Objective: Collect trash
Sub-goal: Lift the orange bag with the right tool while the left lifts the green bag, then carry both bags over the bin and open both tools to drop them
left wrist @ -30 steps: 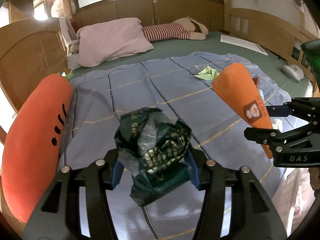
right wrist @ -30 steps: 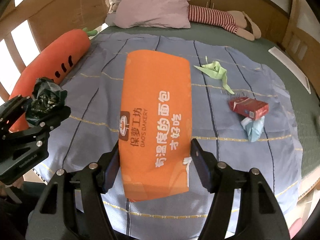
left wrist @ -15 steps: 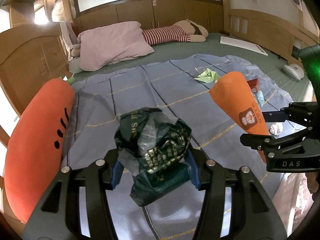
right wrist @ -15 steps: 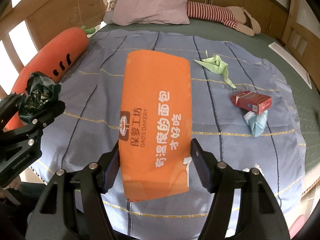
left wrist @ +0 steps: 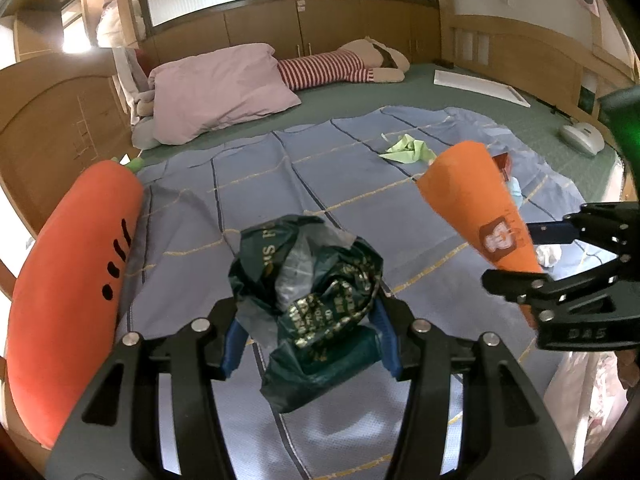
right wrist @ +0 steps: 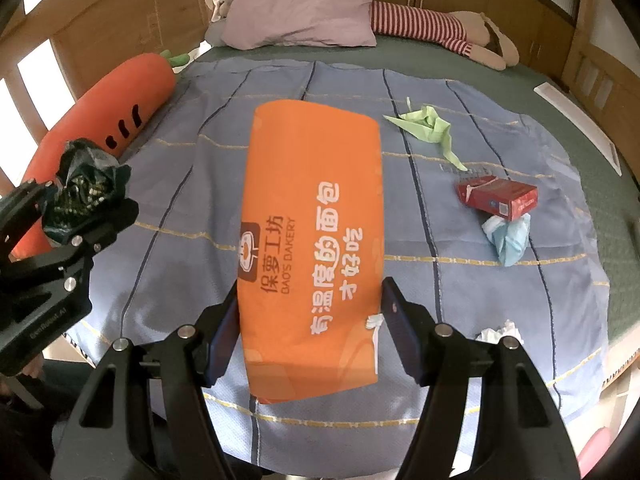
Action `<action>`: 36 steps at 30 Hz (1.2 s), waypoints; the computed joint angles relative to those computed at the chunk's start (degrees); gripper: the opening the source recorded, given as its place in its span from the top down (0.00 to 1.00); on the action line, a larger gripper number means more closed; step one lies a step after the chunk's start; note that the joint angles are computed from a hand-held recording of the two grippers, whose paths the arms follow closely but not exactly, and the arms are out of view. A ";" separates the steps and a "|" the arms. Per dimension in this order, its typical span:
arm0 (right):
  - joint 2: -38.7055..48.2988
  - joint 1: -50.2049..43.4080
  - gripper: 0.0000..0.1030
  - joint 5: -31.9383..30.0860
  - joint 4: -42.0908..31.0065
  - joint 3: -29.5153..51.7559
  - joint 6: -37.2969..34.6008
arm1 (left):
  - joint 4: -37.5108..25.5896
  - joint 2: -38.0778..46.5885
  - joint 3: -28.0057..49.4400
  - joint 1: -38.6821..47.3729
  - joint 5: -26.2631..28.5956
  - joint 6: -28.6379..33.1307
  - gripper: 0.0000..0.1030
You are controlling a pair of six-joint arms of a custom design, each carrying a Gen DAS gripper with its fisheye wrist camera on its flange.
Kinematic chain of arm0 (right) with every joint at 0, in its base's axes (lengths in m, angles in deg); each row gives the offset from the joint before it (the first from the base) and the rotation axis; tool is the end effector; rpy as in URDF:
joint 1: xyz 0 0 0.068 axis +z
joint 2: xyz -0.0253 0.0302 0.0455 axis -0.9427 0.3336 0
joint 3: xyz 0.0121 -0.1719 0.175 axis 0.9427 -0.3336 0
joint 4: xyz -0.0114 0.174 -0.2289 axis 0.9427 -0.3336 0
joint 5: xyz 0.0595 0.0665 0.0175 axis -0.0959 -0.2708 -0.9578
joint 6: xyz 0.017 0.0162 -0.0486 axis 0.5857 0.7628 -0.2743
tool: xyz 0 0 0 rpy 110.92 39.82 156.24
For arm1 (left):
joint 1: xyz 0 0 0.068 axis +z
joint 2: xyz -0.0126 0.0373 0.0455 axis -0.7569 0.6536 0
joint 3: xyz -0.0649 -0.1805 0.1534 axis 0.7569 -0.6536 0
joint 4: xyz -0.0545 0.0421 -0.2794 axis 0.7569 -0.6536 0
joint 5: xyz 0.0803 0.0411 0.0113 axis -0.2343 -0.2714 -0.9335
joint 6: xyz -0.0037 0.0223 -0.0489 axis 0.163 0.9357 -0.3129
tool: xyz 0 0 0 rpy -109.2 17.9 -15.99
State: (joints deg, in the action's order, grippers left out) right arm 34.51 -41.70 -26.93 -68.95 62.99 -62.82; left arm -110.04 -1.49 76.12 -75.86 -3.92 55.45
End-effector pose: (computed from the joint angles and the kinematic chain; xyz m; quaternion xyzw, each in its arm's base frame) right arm 0.2583 0.1489 0.1307 -0.3358 0.8952 0.1266 0.2641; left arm 0.1615 -0.0594 0.1153 -0.0864 0.9104 0.1084 0.3898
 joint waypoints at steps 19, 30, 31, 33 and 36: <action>-25.61 -46.58 0.21 -0.39 -40.50 -11.67 -43.71 | 15.47 3.87 1.34 -7.39 22.02 -1.37 0.48; -11.58 -66.65 0.14 -18.50 -37.36 7.22 -29.60 | 37.25 30.81 9.68 -27.06 41.41 1.75 0.12; -12.53 -65.55 0.14 -18.41 -36.16 6.86 -28.39 | 37.81 32.36 10.37 -28.50 40.38 2.31 0.06; -12.23 -64.15 0.14 -17.74 -34.85 7.15 -27.73 | 37.28 34.42 11.66 -28.84 39.51 2.28 0.06; -11.63 -57.78 0.14 -16.20 -32.93 7.76 -24.12 | 34.79 29.84 9.60 -23.99 37.19 -0.20 0.06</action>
State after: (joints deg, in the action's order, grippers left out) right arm 22.88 -99.47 -43.14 -101.88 70.75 -86.94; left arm -75.25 28.35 85.72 -99.86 33.28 55.25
